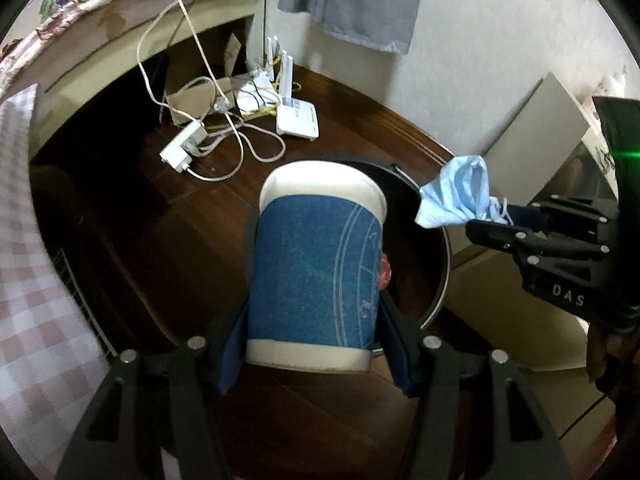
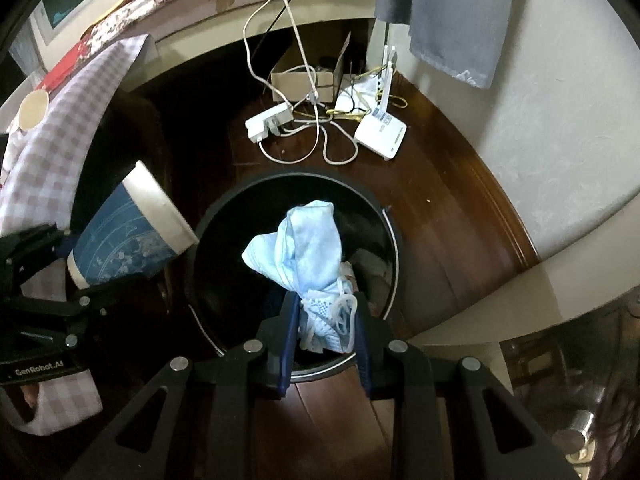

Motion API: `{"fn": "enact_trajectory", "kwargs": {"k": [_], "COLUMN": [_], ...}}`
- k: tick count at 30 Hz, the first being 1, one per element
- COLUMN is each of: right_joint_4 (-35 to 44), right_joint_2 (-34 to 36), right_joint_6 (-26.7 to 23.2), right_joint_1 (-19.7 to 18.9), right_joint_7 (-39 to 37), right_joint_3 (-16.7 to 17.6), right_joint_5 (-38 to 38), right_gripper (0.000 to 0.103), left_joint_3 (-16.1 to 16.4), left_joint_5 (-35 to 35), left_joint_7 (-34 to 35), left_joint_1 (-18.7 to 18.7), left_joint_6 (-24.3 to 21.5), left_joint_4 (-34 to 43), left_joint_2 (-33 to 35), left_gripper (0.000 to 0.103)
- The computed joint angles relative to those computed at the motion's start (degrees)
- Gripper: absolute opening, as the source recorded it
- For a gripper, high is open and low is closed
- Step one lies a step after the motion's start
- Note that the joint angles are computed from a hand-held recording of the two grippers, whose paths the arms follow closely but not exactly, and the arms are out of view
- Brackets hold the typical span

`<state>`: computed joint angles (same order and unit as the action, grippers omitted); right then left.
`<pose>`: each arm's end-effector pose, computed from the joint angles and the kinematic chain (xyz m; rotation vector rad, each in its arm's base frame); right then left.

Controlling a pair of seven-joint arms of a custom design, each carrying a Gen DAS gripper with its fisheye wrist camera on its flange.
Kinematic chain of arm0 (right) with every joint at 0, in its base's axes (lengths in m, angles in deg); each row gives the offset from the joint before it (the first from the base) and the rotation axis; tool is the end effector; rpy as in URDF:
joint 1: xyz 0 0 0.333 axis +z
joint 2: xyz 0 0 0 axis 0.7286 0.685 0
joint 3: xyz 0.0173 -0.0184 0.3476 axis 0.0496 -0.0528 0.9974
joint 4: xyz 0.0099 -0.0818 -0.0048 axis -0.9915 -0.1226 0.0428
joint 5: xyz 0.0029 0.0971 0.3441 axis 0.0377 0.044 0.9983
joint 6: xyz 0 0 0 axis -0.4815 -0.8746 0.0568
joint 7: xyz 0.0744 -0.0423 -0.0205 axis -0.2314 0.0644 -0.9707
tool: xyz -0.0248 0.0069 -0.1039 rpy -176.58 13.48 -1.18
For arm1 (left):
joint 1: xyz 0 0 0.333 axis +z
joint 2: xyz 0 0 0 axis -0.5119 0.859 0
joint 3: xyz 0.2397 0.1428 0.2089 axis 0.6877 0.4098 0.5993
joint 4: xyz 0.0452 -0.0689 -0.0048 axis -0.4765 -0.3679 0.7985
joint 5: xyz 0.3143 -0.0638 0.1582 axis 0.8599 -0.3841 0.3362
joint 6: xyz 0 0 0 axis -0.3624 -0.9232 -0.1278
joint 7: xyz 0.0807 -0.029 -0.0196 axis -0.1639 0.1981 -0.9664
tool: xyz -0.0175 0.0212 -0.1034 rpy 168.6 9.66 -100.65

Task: Collect trash
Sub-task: 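Carry the blue cup and mask over the black bin and open both tools, then move both open tools back over the table toward the carton and red cup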

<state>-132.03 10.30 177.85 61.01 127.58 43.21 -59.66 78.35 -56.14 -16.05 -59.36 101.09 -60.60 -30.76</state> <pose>0.5345 0.2098 0.3713 -2.2040 1.6677 -0.3112 0.5201 -0.3768 0.3851 -1.7617 2.3417 -0.6145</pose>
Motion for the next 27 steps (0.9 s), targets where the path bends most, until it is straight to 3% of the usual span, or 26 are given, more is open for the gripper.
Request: {"fn": "enact_trajectory", "kwargs": {"k": [6, 9, 10, 11, 12, 13, 14, 18, 22, 27], "right_joint_4": [1.3, 2.1, 2.7, 3.6, 4.1, 3.7, 3.2, 0.1, -2.0, -1.9], "right_joint_2": [2.7, 4.7, 6.0, 7.3, 8.0, 8.4, 8.3, 5.9, 2.6, -1.0], "right_joint_6": [-0.6, -0.1, 0.1, -0.5, -0.5, 0.3, 0.8, 2.1, 2.4, 2.1], "right_joint_1": [-0.9, -2.6, -1.4, 1.2, 4.3, 5.4, 4.7, 2.8, -1.1, -0.8], "right_joint_7": [-3.3, -7.7, -9.0, -6.4, -1.9, 0.4, 0.1, 3.3, 3.3, 5.1], "right_joint_3": [0.9, 3.0, 2.1, -0.9, -4.5, -6.1, -5.8, -5.0, -1.0, 0.0], "right_joint_5": [-0.1, 1.4, 1.0, -3.4, -8.6, -11.4, -10.2, -10.0, -4.7, -1.5], "right_gripper": [0.028, 0.028, 0.033, 0.041, 0.064, 0.073, 0.073, 0.073, 0.090, 0.093], "left_joint_3": [-1.4, -3.2, -1.6, -0.4, -0.4, 0.5, 2.1, 3.1, 4.8, 5.4], "left_joint_5": [-3.0, -6.9, -6.3, -5.6, -5.5, -4.4, -2.5, -0.1, 6.1, 15.1], "left_joint_7": [1.9, 4.2, 2.4, 0.8, 0.7, -0.1, -2.1, -7.1, -13.0, -19.5], "left_joint_1": [1.0, 2.5, 1.1, 0.2, 0.3, -0.5, -1.9, -2.2, -3.4, -3.0], "left_joint_6": [-3.6, -3.2, -4.8, -5.3, -3.8, -3.4, -3.6, -1.2, 0.3, 0.6], "left_joint_4": [3.4, 4.7, 5.8, 6.5, 5.6, 5.1, 4.4, -0.5, -4.0, -5.5], "left_joint_2": [3.1, 5.0, 5.6, 6.0, 5.6, 5.1, 4.2, 0.1, -3.5, -7.2], "left_gripper": [0.060, 0.069, 0.084, 0.091, 0.093, 0.095, 0.097, 0.100, 0.102, 0.102]}}
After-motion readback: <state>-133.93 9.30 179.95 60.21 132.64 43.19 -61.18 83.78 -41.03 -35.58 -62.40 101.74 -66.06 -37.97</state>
